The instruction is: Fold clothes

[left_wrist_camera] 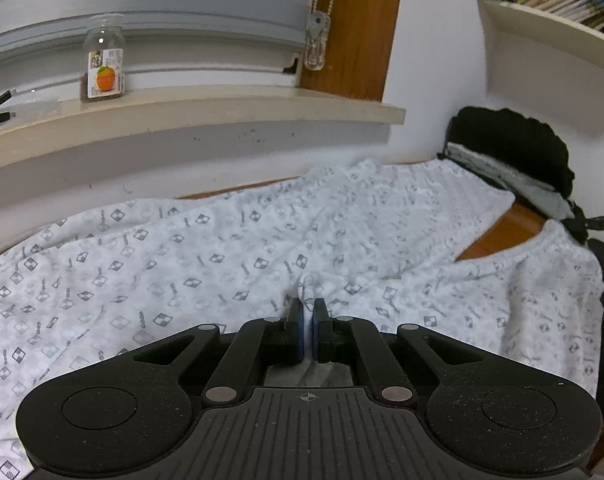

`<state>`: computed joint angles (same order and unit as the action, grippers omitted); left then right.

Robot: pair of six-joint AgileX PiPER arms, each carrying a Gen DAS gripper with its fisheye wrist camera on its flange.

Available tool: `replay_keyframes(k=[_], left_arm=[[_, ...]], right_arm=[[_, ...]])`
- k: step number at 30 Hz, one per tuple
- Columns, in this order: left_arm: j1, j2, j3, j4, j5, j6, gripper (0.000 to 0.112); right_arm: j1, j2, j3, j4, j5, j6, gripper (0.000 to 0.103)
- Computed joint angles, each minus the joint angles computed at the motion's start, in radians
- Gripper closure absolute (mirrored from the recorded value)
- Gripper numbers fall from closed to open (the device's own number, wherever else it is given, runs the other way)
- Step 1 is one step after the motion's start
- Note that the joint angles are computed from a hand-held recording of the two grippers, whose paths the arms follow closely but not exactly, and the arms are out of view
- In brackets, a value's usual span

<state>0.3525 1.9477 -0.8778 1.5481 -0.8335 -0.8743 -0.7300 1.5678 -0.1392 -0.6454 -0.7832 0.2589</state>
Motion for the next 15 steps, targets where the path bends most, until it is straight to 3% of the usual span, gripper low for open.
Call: replay_keyframes(k=[1,5,9,10,12,13,15], left_arm=[[0.000,0.000,0.000,0.001,0.001,0.000,0.108],[0.004,0.000,0.002,0.001,-0.002,0.008,0.108],[-0.003,-0.010,0.018,-0.018,0.006,0.043,0.108],[-0.004,-0.013,0.024,-0.026,0.008,0.057,0.108],[0.000,-0.018,0.039,-0.054,-0.001,0.091,0.108],[0.006,-0.019,0.046,-0.069,-0.014,0.106,0.108],[0.019,-0.022,0.064,-0.105,-0.041,0.140,0.109]], right_arm=[[-0.020,0.016,-0.010,-0.041,-0.011,0.043,0.085],[0.029,0.050,-0.060,-0.036,0.009,0.134,0.060],[0.110,0.110,-0.138,0.008,0.095,0.198,0.060],[0.114,0.116,-0.143,0.008,0.085,0.205,0.063],[0.114,0.122,-0.152,-0.021,0.055,0.232,0.090],[0.119,0.127,-0.155,-0.020,0.038,0.235,0.097],[0.161,0.099,-0.127,0.103,-0.019,0.136,0.097]])
